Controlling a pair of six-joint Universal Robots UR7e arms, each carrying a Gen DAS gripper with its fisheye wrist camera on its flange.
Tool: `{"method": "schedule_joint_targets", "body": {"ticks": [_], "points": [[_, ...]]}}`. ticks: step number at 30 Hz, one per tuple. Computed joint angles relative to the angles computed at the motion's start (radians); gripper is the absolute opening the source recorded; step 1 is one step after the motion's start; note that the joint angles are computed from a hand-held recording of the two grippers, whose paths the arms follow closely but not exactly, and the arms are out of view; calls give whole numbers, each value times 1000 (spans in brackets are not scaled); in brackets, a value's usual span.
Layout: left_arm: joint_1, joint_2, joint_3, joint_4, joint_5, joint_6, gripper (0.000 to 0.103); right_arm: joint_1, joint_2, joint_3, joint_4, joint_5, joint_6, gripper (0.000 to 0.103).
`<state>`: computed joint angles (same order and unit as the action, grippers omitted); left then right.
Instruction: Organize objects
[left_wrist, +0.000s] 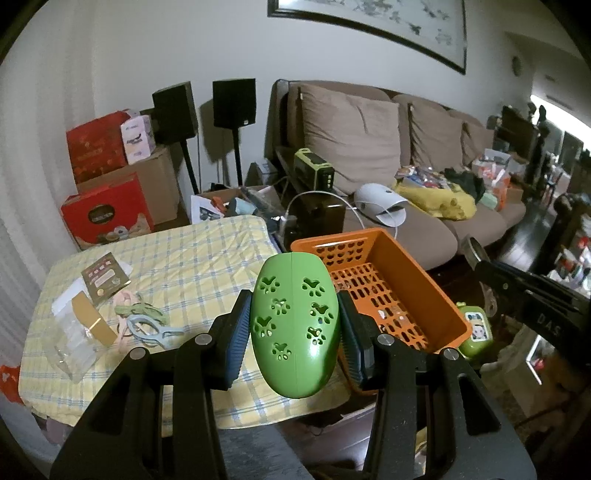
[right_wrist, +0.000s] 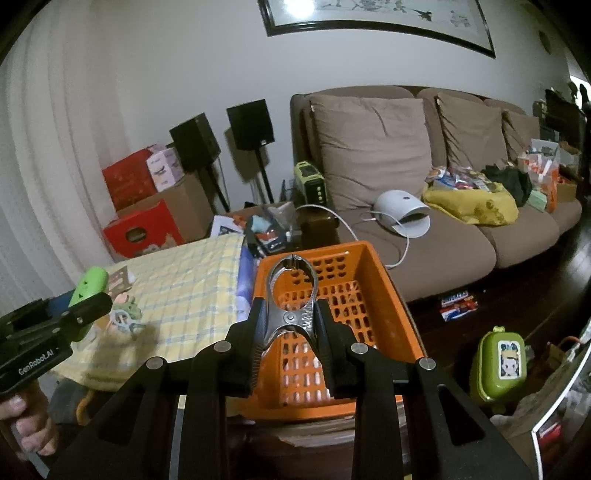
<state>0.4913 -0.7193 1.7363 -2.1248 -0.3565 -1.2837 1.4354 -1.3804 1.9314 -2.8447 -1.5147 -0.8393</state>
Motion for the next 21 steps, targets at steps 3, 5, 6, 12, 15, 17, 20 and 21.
{"method": "schedule_joint_targets", "body": {"ticks": [3,5,6,12,15,17,20,21], "points": [[3,11,-13,-10,-1,24,42,-5,1,-6,-6,-4,3,26],[3,14,-18,-10,-1,30,42,-5,4,-9,-5,-5,8,26],[4,16,-20,-15,0,36,42,-4,7,-8,-10,-11,6,26],[11,19,-49,37,-8,4,42,-1,9,-3,-23,-18,-1,26],[12,25,-54,15,-6,25,42,-1,11,-2,-28,-17,-9,26],[14,29,-57,0,-8,40,42,0,11,-1,-29,-18,-8,26],[15,38,-63,-23,-10,64,42,-1,12,0,-38,-20,-7,26],[16,40,-66,-21,-11,65,42,-2,13,-1,-38,-21,-5,26]]}}
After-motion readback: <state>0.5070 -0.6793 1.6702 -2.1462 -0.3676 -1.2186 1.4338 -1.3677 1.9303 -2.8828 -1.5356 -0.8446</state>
